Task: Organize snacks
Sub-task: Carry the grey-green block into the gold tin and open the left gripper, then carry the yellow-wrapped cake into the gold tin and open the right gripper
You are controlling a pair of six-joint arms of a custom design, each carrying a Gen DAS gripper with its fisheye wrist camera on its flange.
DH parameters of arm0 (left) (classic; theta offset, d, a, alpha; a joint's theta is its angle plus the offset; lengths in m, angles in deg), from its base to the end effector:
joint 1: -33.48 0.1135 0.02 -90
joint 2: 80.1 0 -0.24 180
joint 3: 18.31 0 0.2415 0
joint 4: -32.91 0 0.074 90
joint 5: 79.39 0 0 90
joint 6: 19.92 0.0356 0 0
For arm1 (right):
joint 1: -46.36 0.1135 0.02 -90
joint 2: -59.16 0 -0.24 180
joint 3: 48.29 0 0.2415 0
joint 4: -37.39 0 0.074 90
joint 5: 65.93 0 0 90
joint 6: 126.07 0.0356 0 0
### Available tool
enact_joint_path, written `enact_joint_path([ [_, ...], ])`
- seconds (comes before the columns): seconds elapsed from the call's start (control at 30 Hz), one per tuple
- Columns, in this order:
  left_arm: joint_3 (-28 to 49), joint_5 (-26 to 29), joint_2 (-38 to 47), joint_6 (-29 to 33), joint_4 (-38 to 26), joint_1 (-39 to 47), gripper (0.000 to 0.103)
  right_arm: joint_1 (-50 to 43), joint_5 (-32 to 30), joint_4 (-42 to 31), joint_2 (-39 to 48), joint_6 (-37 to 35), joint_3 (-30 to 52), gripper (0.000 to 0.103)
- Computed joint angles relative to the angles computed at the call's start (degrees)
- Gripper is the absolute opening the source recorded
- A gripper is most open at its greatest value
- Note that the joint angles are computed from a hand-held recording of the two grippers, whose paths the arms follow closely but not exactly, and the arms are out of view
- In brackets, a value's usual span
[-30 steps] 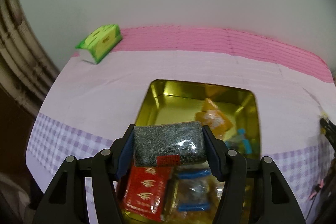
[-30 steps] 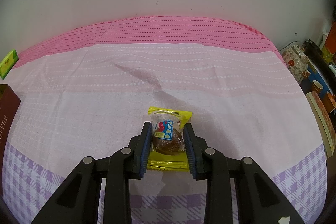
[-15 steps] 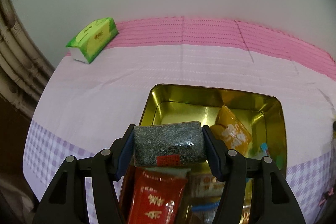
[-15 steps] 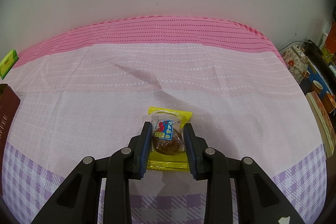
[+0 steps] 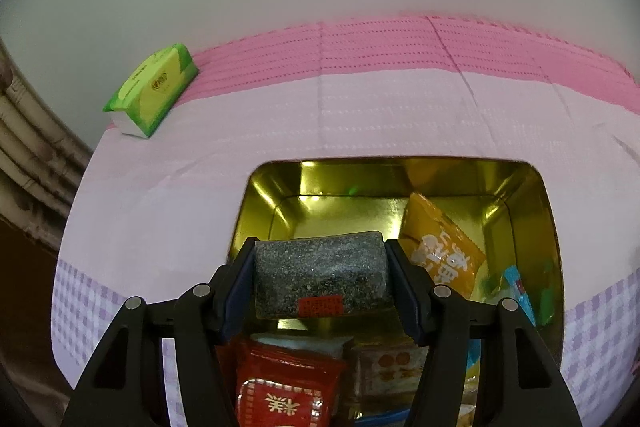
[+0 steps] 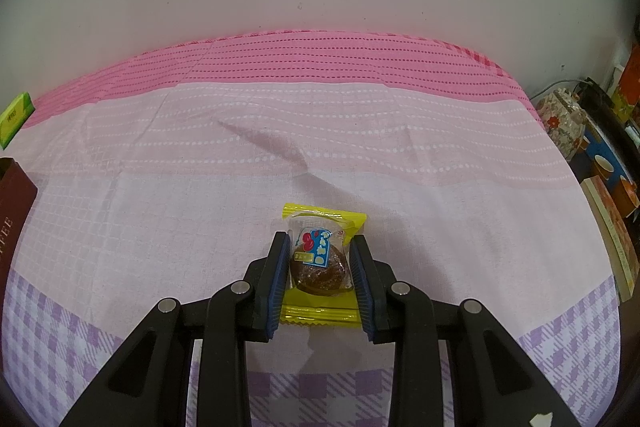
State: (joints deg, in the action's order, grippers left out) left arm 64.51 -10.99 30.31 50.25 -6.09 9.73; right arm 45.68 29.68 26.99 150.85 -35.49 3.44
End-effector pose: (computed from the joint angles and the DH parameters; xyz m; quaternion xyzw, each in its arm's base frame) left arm 0.3351 -0.1331 0.1283 -0.0051 0.9626 0.0964 0.2532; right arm 0.2819 -0.0068 0.1140 0.0269 0.9394 -0.0463 0.3386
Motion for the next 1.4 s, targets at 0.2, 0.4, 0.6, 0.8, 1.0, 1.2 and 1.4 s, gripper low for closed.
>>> enact_joint_path([
  [0.2,-0.24,0.52,0.99,-0.52,0.23,-0.36,0.062,-0.03,0.11,-0.03,-0.12,-0.2,-0.07,0.029],
  [0.4,-0.02,1.52,2.13,-1.27,-0.37,0.02,0.062,-0.14,0.12,-0.17,-0.13,-0.44,0.06,0.029],
  [0.6,0.68,1.44,2.19,-0.86,-1.1,0.01,0.062,0.19,0.57,0.09,0.22,-0.62,0.13,0.029],
  [0.8,1.34,0.96,0.73,-0.34,-2.11,-0.18,0.062,0.2,0.87,0.09,0.37,-1.0,0.31,0.029],
  [1.0,-2.07,0.18,-5.18,-0.23,-2.27,-0.94,0.063,0.61,1.38,0.07,0.42,-0.95,0.37,0.029],
  [1.2,-7.37,-1.38,-13.16,-0.44,-2.71,-1.9,0.063,0.73,1.66,0.05,0.57,-0.94,0.52,0.029],
  [1.4,-13.82,0.05,-21.42,-3.19,-3.73,-0.72,0.063,1.24,2.39,0.26,0.48,-0.98,0.3,0.029],
])
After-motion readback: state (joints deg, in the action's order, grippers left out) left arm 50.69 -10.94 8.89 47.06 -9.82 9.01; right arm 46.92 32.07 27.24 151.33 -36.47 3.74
